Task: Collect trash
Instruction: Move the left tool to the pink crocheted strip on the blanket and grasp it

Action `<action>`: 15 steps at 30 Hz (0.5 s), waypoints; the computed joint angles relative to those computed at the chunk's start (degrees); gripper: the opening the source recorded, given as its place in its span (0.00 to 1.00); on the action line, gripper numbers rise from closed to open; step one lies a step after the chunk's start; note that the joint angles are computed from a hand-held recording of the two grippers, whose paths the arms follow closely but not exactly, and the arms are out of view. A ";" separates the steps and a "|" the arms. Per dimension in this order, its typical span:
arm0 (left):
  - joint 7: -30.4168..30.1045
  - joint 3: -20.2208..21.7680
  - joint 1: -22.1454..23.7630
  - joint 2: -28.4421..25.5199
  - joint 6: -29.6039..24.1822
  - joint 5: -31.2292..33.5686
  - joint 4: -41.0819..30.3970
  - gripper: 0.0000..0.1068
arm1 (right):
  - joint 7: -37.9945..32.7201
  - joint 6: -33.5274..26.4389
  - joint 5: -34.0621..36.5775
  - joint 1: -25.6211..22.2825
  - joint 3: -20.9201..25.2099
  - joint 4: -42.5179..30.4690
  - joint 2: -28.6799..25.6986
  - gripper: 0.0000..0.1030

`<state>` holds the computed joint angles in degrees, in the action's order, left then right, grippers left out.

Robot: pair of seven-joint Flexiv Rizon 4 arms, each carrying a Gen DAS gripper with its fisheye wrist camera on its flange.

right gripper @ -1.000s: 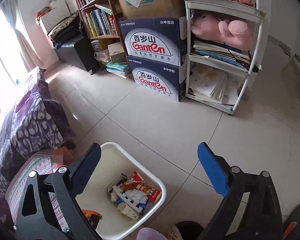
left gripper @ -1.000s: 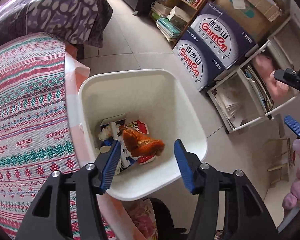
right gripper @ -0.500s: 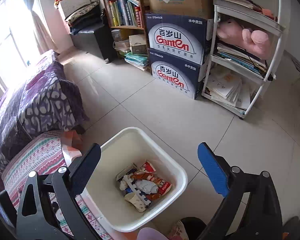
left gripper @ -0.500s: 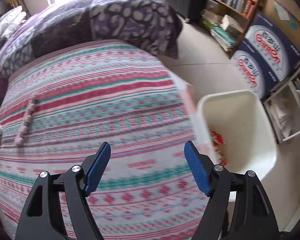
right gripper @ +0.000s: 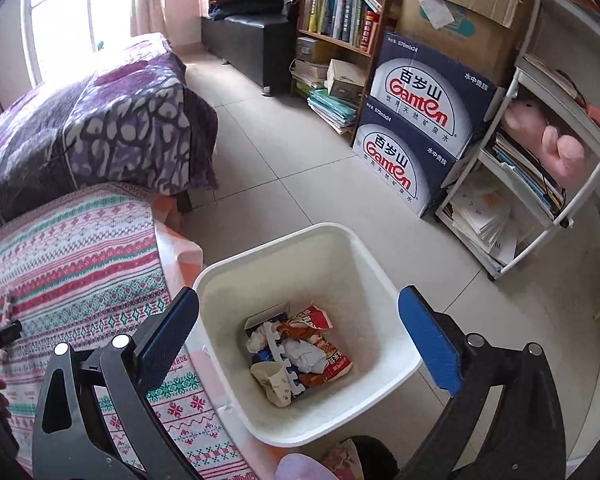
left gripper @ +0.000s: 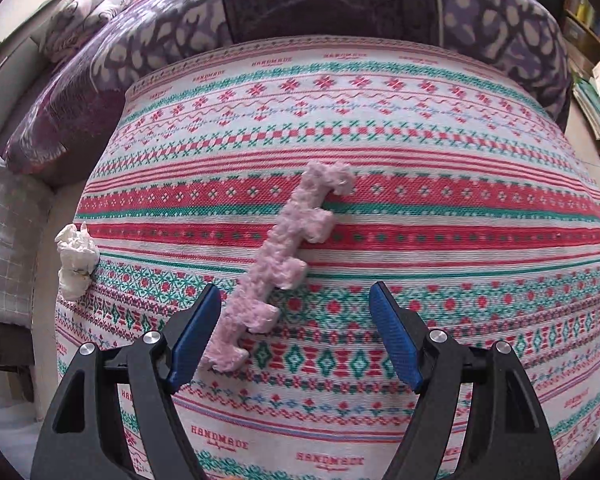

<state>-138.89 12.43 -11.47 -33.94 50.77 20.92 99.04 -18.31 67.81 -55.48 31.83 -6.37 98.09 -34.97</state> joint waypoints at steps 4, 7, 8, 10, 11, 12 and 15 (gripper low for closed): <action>3.16 -1.69 3.67 1.99 12.03 -2.30 7.90 0.63 | -1.59 -1.46 -0.01 1.27 0.87 -1.21 -1.35 0.93; 4.99 -0.13 2.56 3.84 15.64 -1.85 11.62 0.27 | -3.44 -1.96 -0.96 2.93 1.09 -1.69 -2.38 0.93; 5.68 -0.03 2.47 4.67 16.41 -2.08 13.01 0.25 | -3.49 -1.90 -2.17 3.82 0.68 -1.67 -2.69 0.93; 5.85 0.85 1.66 6.05 18.42 -1.72 15.69 0.24 | -3.50 -2.38 -4.97 5.81 -0.02 -1.96 -3.48 0.93; 5.00 1.98 0.45 6.95 19.49 -0.56 17.31 0.24 | -3.69 -2.22 -5.94 6.47 0.13 -2.27 -3.98 0.93; 4.13 2.90 -0.39 7.91 20.69 0.42 19.07 0.23 | -4.07 -1.87 -6.34 6.85 0.52 -2.69 -4.48 0.93; -1.53 7.03 -3.81 11.95 24.40 4.95 25.26 0.23 | -5.69 -1.26 -5.32 8.51 2.31 -4.99 -6.57 0.93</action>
